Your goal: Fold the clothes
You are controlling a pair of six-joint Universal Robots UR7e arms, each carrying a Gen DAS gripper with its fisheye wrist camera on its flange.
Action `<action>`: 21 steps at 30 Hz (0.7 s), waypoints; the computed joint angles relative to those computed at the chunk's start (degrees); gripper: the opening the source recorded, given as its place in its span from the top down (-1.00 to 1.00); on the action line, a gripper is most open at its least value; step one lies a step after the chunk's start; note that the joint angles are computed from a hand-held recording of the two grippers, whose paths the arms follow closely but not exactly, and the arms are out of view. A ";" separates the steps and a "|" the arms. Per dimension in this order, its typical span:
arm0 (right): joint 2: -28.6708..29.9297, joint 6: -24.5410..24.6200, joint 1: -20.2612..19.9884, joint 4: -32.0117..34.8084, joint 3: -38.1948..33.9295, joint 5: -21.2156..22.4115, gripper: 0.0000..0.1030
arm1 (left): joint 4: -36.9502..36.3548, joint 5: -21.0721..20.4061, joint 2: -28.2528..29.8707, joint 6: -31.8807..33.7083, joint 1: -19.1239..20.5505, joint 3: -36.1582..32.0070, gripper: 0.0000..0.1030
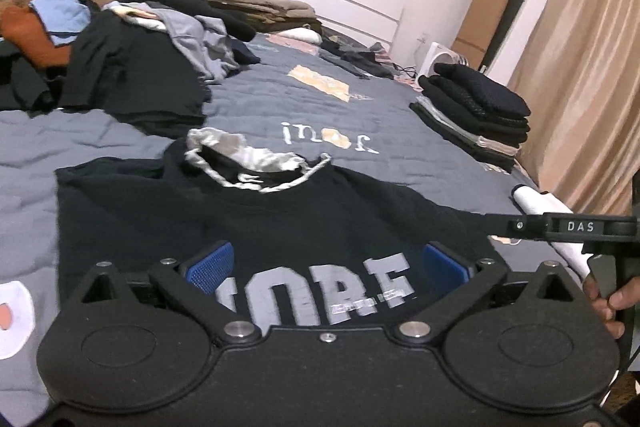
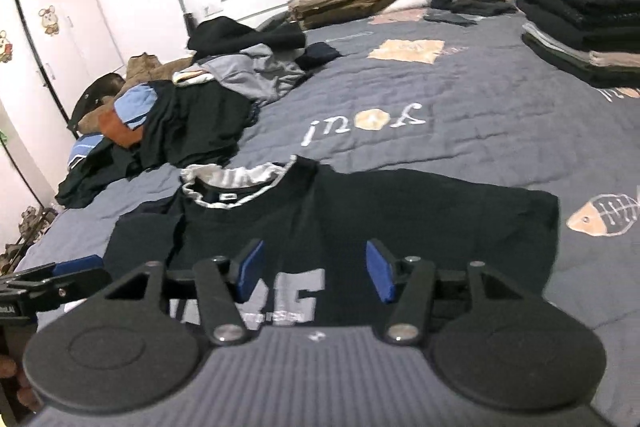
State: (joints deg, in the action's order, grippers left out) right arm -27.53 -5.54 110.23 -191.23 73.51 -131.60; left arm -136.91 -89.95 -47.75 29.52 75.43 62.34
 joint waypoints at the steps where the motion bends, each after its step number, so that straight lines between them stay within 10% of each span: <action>1: -0.49 0.21 -0.21 -0.50 0.70 -0.32 -0.09 | -0.19 -0.19 0.10 -0.27 -0.19 0.24 -0.97; 21: -11.29 10.58 -5.18 -5.04 16.46 -2.49 -0.10 | -0.66 -3.20 1.98 1.21 -3.67 5.62 -0.97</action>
